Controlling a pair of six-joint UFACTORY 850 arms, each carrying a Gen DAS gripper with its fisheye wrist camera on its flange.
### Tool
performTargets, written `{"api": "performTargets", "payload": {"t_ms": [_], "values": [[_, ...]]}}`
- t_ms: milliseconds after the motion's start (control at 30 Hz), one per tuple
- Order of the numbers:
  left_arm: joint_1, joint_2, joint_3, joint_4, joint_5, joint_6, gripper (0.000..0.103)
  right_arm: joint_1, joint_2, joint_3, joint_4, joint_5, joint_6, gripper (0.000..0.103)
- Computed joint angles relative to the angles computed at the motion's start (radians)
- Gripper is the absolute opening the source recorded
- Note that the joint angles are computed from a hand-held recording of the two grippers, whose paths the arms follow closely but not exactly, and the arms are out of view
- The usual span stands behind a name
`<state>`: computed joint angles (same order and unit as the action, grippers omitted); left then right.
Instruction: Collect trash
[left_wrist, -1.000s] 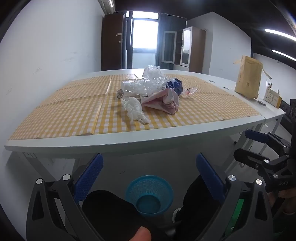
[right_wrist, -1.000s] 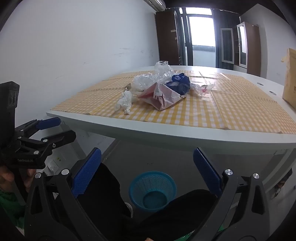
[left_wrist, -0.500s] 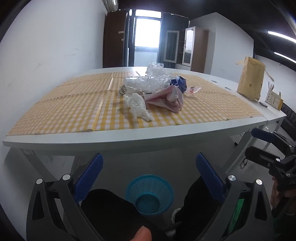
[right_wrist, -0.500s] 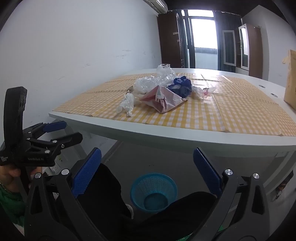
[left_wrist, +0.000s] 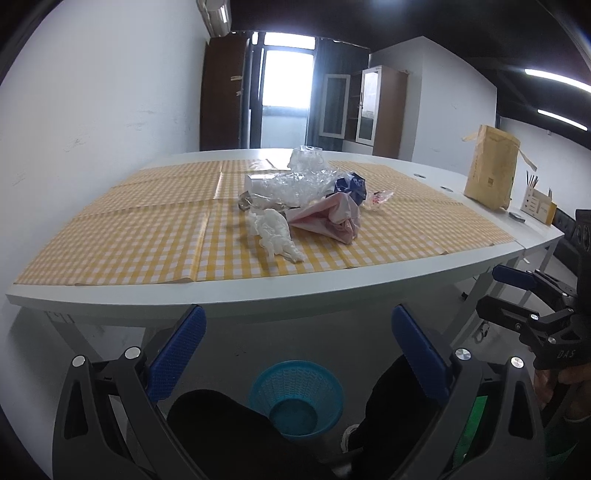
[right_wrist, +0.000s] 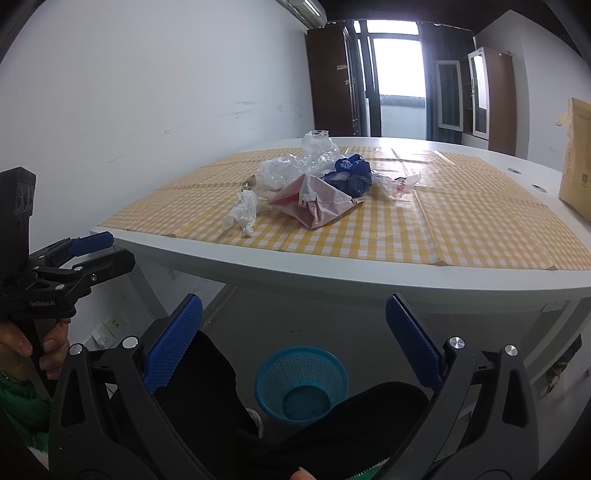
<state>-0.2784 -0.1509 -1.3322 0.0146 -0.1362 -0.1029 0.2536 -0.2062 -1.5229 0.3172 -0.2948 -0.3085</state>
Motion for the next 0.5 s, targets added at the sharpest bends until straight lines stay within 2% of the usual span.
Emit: {"api": "performTargets", "payload": {"t_ms": [133,200,267,367,500], "values": [[0.010,0.006,0.006,0.033,0.023,-0.061,0.098,-0.002,-0.004,-0.009,0.023,-0.002,-0.028,0.095],[0.017,0.002,0.001,-0.083,0.019,0.060,0.098,-0.003,-0.007,-0.016,0.025,-0.001,-0.032,0.095],[0.022,-0.002,-0.004,-0.095,0.014,0.070,0.098,-0.007,-0.010,-0.024,0.038,-0.003,-0.040,0.095],[0.031,-0.004,-0.005,-0.247,0.005,0.214,0.098,-0.010,-0.016,-0.036,0.039,-0.004,-0.039,0.095],[0.038,-0.005,-0.006,-0.338,0.005,0.302,0.098,-0.010,-0.022,-0.047,0.001,0.005,-0.011,0.095]]}}
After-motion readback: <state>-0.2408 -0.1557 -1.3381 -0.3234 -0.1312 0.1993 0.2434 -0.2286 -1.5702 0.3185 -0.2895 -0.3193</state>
